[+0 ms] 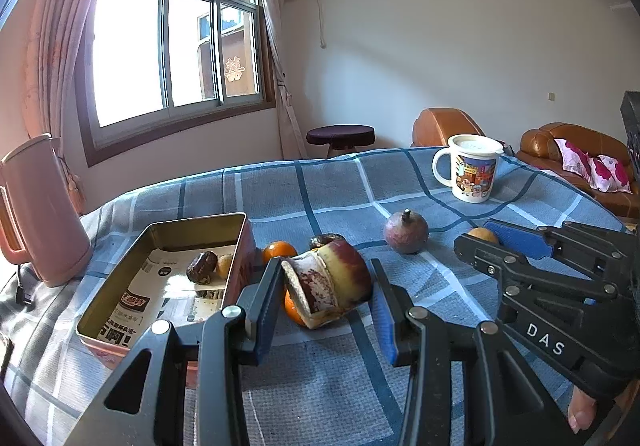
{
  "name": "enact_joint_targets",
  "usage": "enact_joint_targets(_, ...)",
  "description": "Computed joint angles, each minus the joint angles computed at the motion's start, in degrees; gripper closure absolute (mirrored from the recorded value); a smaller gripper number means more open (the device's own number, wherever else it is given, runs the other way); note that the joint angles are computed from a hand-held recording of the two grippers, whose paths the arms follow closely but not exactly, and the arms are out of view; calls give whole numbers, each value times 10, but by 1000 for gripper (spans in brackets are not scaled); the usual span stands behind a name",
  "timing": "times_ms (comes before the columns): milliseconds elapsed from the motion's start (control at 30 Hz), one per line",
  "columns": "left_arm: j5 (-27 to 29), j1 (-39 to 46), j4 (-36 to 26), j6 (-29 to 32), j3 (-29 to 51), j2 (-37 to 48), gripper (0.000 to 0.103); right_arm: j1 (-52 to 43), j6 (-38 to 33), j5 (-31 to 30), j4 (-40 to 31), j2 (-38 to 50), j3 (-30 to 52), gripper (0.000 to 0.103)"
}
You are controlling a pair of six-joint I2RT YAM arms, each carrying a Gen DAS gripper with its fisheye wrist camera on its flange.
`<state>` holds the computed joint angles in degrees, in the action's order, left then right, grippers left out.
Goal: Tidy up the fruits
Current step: 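Lift the cut fruit piece with the left tool and carry it over the tin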
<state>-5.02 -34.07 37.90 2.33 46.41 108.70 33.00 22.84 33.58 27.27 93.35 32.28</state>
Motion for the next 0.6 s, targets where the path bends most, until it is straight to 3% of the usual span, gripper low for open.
enact_joint_targets(300,1,11,-10,4,1,-7,60,-3,0,-9,-7,11,13,73)
enact_joint_targets(600,11,49,-36,8,14,-16,60,3,-23,-25,-42,39,75,73)
